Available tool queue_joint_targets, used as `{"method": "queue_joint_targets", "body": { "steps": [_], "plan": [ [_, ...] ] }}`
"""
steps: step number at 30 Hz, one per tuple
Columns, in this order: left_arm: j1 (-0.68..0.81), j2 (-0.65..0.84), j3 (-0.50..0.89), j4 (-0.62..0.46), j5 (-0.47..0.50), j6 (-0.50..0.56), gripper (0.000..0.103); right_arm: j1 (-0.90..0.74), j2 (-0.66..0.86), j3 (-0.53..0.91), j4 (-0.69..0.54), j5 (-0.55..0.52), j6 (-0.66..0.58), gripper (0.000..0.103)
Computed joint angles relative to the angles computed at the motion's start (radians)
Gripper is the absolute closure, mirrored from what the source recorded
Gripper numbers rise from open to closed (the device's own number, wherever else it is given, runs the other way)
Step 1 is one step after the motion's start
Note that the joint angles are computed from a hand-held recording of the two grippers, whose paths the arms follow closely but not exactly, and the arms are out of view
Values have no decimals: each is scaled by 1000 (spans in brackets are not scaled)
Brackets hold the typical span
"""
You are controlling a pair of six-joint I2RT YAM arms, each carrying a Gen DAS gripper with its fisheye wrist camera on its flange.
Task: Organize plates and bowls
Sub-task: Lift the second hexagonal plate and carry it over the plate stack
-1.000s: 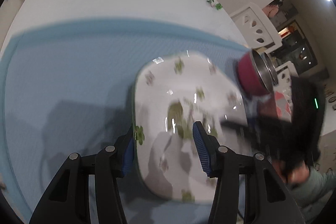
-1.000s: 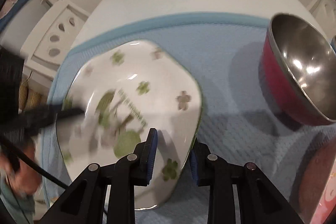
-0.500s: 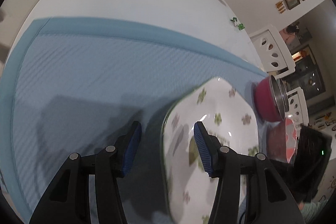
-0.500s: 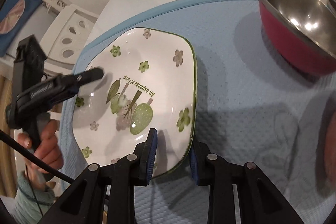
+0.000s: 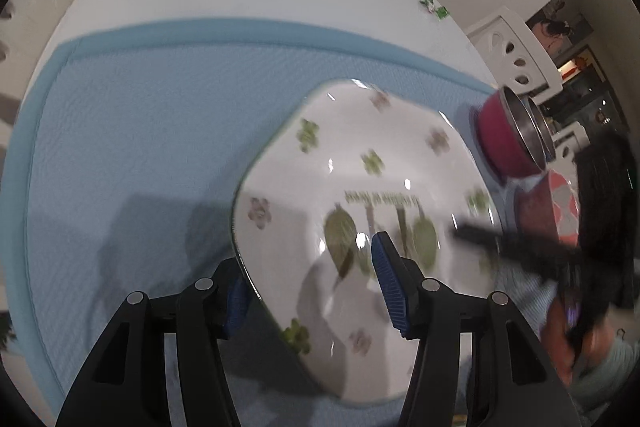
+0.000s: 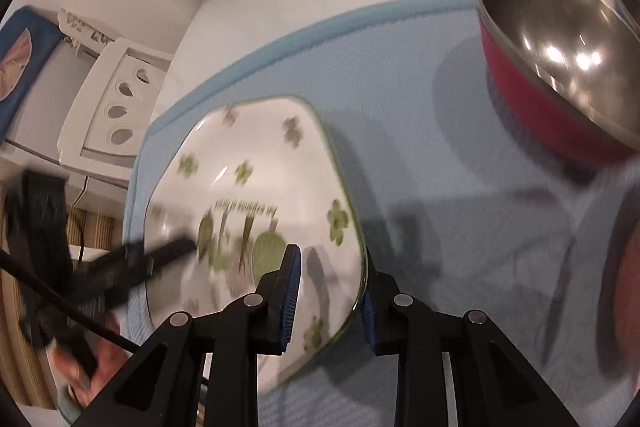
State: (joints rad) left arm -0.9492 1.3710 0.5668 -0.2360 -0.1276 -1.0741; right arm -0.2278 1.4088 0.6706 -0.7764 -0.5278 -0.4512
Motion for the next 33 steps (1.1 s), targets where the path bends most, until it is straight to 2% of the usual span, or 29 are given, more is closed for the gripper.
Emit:
{"method": "queue_joint_targets", "body": {
  "steps": [4,7,10,15,19,26,30,33],
  "plan": [
    [-13,-2,-10,9,-9,-12,50,-18,119,85,-25,-64,2,77],
    [10,-18,-48,51,-29,-48,50,-50,111,73,-45,-85,-47,77],
    [49,4,-52,105,-35,-39,50,-59,62,26,-19,-82,-95,77],
    [12,55,37,-10,-123,-21,54,4,-80,-55,63,-5,-172,77],
    [-37,-16,10,-48,-174,-80,57,-12,-138,-64,8,-20,-224,77],
    [-186,-124,66,-265,-318,-212,57,-76,-327,-55,-170,-74,-378,77],
    [-316,-145,168,-466,-406,-319,57,-145,-411,1,-343,-116,-501,77],
    [-465,-131,280,-669,-487,-490,57,-239,-473,56,-535,-149,-650,77]
  ]
}}
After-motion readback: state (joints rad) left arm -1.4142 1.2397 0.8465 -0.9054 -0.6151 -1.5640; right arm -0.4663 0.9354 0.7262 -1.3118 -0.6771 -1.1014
